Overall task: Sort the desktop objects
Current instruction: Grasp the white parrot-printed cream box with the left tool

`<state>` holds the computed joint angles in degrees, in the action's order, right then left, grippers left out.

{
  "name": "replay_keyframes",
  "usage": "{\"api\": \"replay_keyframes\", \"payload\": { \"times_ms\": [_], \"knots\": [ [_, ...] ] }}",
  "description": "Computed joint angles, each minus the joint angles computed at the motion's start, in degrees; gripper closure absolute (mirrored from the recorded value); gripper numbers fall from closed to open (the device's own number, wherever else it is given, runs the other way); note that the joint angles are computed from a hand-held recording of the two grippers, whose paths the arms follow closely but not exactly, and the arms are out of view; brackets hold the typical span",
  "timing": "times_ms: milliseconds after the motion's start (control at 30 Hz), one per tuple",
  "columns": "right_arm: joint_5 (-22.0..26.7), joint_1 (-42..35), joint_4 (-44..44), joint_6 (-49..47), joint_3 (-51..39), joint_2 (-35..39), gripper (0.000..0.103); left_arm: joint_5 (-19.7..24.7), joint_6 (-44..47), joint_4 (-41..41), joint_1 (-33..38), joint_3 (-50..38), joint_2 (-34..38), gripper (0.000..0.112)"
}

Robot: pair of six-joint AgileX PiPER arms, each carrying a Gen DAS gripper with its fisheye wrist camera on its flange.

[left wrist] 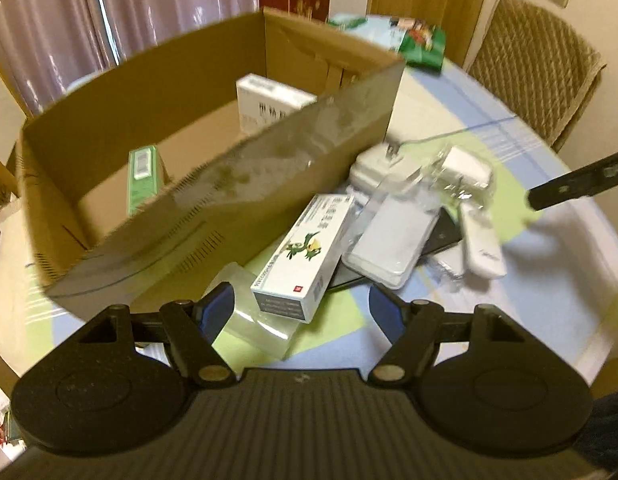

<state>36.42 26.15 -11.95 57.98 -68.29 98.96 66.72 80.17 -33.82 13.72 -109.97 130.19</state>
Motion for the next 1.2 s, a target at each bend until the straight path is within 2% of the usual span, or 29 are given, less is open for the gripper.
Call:
{"api": "replay_keyframes", "payload": {
  "times_ms": [67, 167, 267, 433, 600, 733, 833, 933, 1067, 1100, 1200],
  "knots": [
    [0.2, 0.0, 0.0, 0.5, 0.1, 0.1, 0.032, -0.6, -1.1, 0.7, -0.9, -1.4, 1.7, 0.041],
    [0.4, 0.1, 0.1, 1.2, -0.2, 0.5, 0.032, -1.5, -2.4, 1.7, -2.1, -2.8, 3.5, 0.050],
    [0.5, 0.0, 0.6, 0.8, -0.7, 1.0, 0.032, -2.0, -2.2, 1.8, -2.6, -3.0, 4.3, 0.071],
    [0.2, -0.3, 2.0, 0.0, -0.8, 1.9, 0.032, -2.5, 2.9, 0.4, -0.8, 2.4, 1.3, 0.078],
    [-0.2, -0.4, 3.3, -0.5, 0.2, 2.4, 0.032, -3.2, 6.9, 2.4, 3.1, 12.0, -4.1, 0.079],
    [-2.5, -0.9, 6.0, -0.5, 1.2, 2.5, 0.032, -3.4, 7.2, 7.0, 5.5, 17.4, -5.6, 0.078],
    [-5.1, -1.6, 8.8, -0.5, 1.3, 3.1, 0.032, -4.1, 6.2, 7.1, 5.7, 18.6, -5.6, 0.077],
    [-6.1, -2.0, 7.0, 2.0, 0.3, 4.2, 0.032, -4.9, 6.2, 5.6, 4.7, 18.7, -5.3, 0.074],
    [-6.1, -2.6, -2.4, 3.9, -2.5, 6.6, 0.032, -8.0, 8.9, 4.0, 3.3, 20.5, -5.9, 0.074],
    [-6.1, -2.9, -4.3, 2.7, -3.4, 7.6, 0.032, -8.8, 9.5, 3.6, 3.1, 20.9, -6.1, 0.079],
    [-4.5, -4.7, -2.8, -6.5, -7.5, 11.9, 0.032, -8.6, 9.0, 3.5, 3.3, 20.2, -5.8, 0.079]
  ]
}}
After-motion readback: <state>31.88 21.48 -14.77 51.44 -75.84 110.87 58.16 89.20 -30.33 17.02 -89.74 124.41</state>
